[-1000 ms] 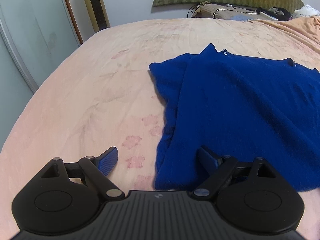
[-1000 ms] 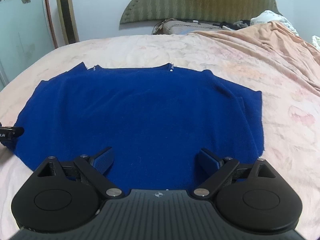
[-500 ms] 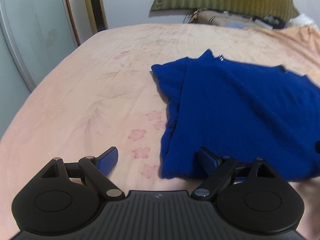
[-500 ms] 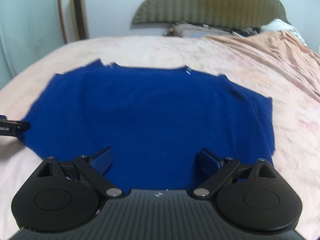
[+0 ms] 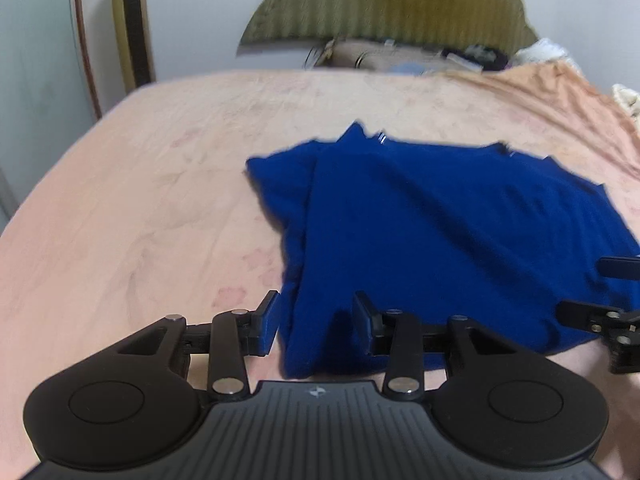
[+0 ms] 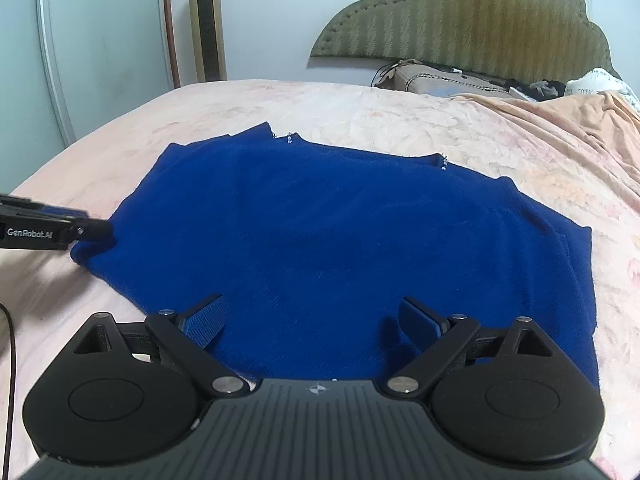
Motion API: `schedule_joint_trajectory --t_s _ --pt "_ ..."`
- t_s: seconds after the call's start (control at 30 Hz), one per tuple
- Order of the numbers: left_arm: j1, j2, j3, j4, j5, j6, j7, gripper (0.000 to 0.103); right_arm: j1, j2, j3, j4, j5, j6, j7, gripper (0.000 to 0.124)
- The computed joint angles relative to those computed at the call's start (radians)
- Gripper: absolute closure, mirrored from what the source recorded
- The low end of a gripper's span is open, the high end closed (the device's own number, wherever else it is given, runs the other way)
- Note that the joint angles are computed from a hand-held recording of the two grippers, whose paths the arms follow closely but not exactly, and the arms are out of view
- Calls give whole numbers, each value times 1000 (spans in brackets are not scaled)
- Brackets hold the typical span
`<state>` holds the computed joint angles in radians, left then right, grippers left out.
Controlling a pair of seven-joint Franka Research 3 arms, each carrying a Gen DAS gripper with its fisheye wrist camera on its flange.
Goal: Fold small clothes
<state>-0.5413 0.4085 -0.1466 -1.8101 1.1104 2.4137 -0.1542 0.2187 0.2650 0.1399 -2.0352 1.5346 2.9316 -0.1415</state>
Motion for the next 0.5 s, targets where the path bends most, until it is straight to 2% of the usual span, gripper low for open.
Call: schedule_joint_trajectory --t_s 0.07,0.2,0.23,0.37,0.5 --pt "14 4 -1 -4 -23 22 8 64 -1 -3 1 -4 6 -2 -7 29" --pt "18 -2 -1 -18 -44 44 7 93 3 2 -2 -3 -2 4 1 29" --pt "16 -4 -1 -19 -44 42 10 97 6 8 -2 3 -16 7 19 29" --pt "7 -16 -2 -29 -35 34 9 99 0 7 4 -6 -51 -5 52 29" --pt "3 -52 -11 -75 -14 37 -8 100 -11 -13 8 -26 -48 -35 20 29"
